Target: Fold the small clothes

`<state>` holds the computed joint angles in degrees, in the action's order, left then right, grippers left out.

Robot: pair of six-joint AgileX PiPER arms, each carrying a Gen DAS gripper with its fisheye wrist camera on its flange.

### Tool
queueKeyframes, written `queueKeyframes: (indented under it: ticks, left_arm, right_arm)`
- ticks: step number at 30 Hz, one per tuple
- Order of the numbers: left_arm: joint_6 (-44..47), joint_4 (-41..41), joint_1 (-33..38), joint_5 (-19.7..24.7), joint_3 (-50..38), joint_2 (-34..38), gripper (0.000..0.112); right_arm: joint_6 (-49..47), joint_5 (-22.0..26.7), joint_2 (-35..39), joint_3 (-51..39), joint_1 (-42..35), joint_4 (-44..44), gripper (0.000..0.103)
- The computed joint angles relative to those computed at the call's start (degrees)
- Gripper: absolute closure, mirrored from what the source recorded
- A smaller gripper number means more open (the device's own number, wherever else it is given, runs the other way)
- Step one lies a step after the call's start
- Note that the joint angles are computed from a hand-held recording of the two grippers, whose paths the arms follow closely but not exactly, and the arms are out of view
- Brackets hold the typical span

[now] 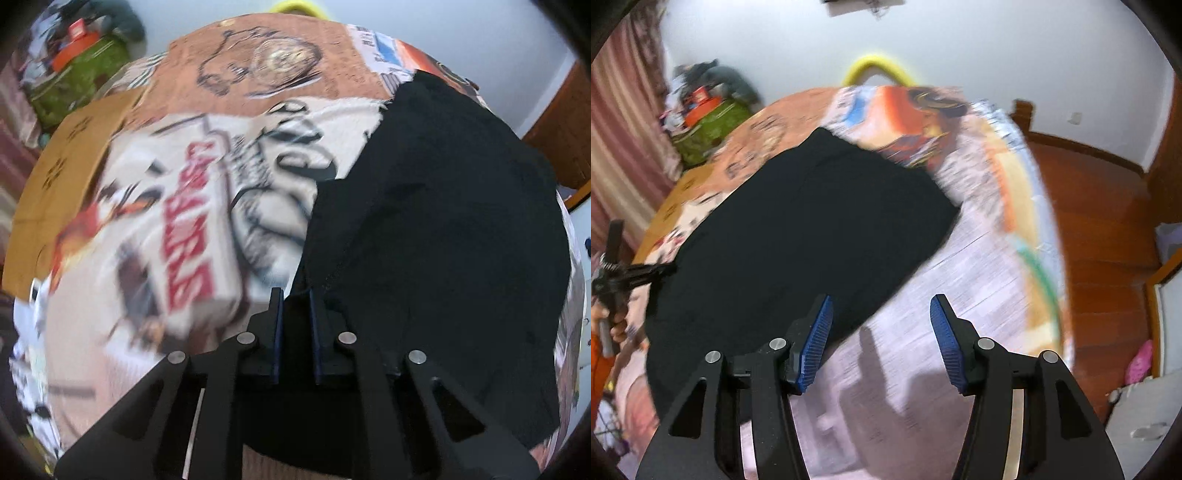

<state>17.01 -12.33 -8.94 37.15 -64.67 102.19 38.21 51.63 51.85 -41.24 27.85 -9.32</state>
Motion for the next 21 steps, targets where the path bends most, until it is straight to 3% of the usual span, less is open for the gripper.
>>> queueKeyframes:
  ticks: [3, 6, 12, 15, 16, 18, 21]
  left_arm:
    - [2.5, -1.5, 2.8, -0.5, 8.0, -5.9, 0.101]
    - [4.6, -2.1, 3.9, -2.5, 15.7, -12.0, 0.101]
    - [11.6, -9.1, 7.7, 0.4, 23.6, -21.0, 0.102]
    - [13.1, -11.0, 8.6, 1.9, 25.8, -24.1, 0.102]
    - [13.7, -11.6, 9.1, 2.6, 26.1, -24.7, 0.102]
    - [14.1, -12.0, 9.5, 3.2, 26.6, -25.8, 0.102]
    - [14.7, -13.1, 10.0, 4.0, 26.9, -26.6, 0.102]
  right_arm:
    - [13.2, -0.7, 1.2, 1.2, 14.2, -4.8, 0.052]
    - [22.1, -4.1, 3.4, 2.4, 23.5, -6.5, 0.052]
    - [26.3, -12.1, 9.4, 5.2, 29.9, -4.2, 0.052]
    - [30.0, -13.6, 10.3, 6.0, 31.0, -6.1, 0.053]
    - [30.6, -13.6, 10.0, 6.2, 30.9, -6.6, 0.058]
    - [27.9, -13.2, 9.5, 5.8, 29.3, -4.8, 0.094]
    - [26.1, -11.6, 8.4, 6.3, 29.7, -4.1, 0.096]
